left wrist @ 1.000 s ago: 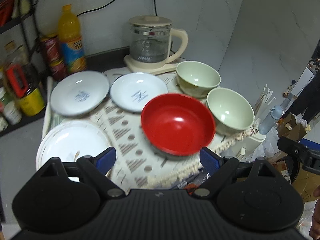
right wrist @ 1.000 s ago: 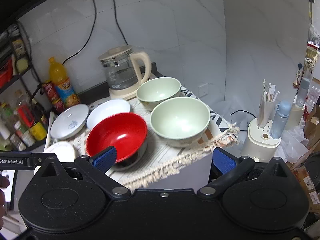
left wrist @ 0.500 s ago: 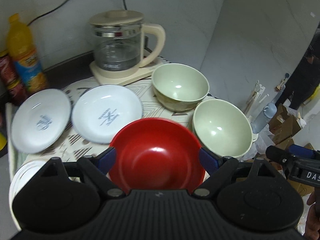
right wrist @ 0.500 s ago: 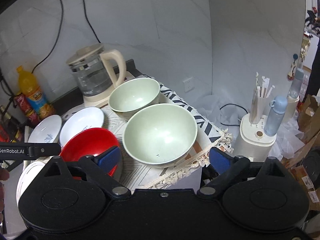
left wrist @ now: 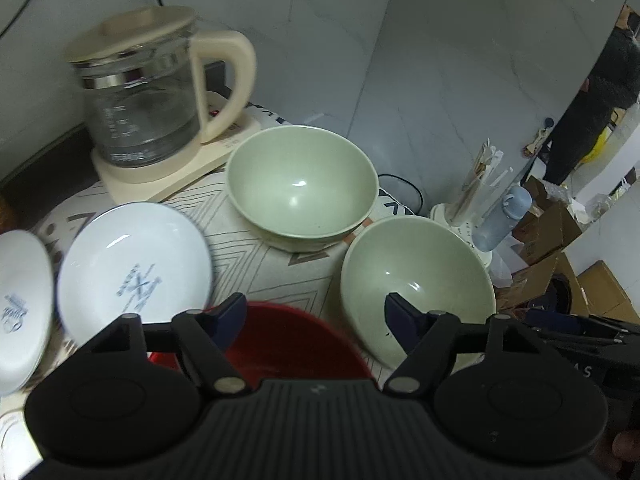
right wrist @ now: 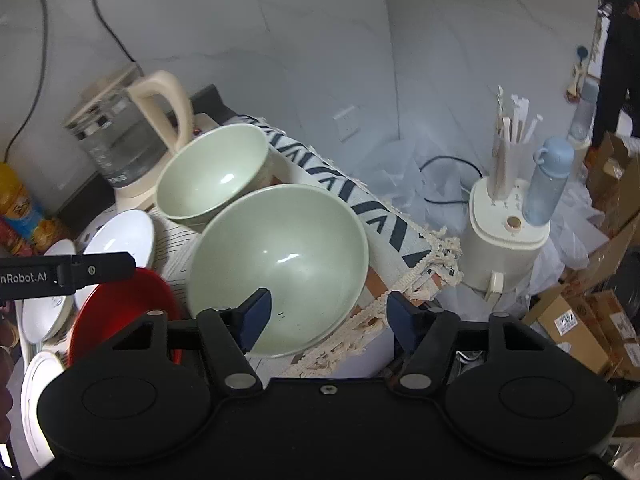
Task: Organize plates and bowls
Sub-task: 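Reach both grippers to the large pale green bowl rim and close them, then lift the large pale green bowl with both grippers over the red bowl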
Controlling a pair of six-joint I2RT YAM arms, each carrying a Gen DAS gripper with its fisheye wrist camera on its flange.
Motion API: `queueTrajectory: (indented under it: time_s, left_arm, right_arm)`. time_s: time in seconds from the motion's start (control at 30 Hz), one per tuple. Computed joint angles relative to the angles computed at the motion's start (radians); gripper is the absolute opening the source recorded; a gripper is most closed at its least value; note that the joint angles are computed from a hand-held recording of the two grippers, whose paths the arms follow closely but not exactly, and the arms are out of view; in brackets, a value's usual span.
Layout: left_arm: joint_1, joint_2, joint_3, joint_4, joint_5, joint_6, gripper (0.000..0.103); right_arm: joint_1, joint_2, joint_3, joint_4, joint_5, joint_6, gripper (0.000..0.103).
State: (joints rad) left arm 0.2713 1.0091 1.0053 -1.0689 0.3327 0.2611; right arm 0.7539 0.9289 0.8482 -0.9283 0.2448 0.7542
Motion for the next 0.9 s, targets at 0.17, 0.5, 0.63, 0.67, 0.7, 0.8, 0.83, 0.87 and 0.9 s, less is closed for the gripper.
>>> queueTrajectory:
  time_s: [0.17, 0.5, 0.63, 0.67, 0.7, 0.8, 0.83, 0.87, 0.9]
  left_arm:
    - [-0.072, 0.087, -0.004, 0.051, -0.016, -0.018, 0.059]
    - [-0.130, 0.256, 0.006, 0.113, -0.001, -0.017, 0.033]
    - [-0.147, 0.313, 0.007, 0.127, -0.006, -0.026, 0.020]
    - [-0.151, 0.318, 0.003, 0.131, -0.007, -0.027, 0.016]
    - [-0.155, 0.324, 0.002, 0.130, -0.002, -0.027, 0.014]
    - [-0.163, 0.323, -0.003, 0.137, -0.020, -0.033, 0.012]
    - [-0.159, 0.318, -0.003, 0.135, -0.016, -0.029, 0.012]
    - [-0.151, 0.314, -0.001, 0.130, -0.009, -0.026, 0.012]
    - [-0.145, 0.308, 0.001, 0.122, -0.005, -0.026, 0.012]
  right_arm:
    - [-0.061, 0.065, -0.006, 0.037, -0.033, -0.016, 0.049]
    - [-0.123, 0.165, -0.034, 0.099, -0.104, -0.009, 0.029]
    - [-0.128, 0.198, -0.048, 0.122, -0.130, 0.000, 0.019]
    - [-0.127, 0.199, -0.051, 0.123, -0.128, 0.003, 0.016]
    - [-0.121, 0.194, -0.056, 0.127, -0.115, 0.011, 0.015]
    - [-0.105, 0.188, -0.055, 0.129, -0.090, 0.011, 0.014]
    - [-0.104, 0.187, -0.051, 0.126, -0.088, 0.008, 0.014]
    - [-0.103, 0.181, -0.047, 0.121, -0.086, 0.006, 0.014]
    - [-0.102, 0.176, -0.044, 0.120, -0.084, 0.000, 0.014]
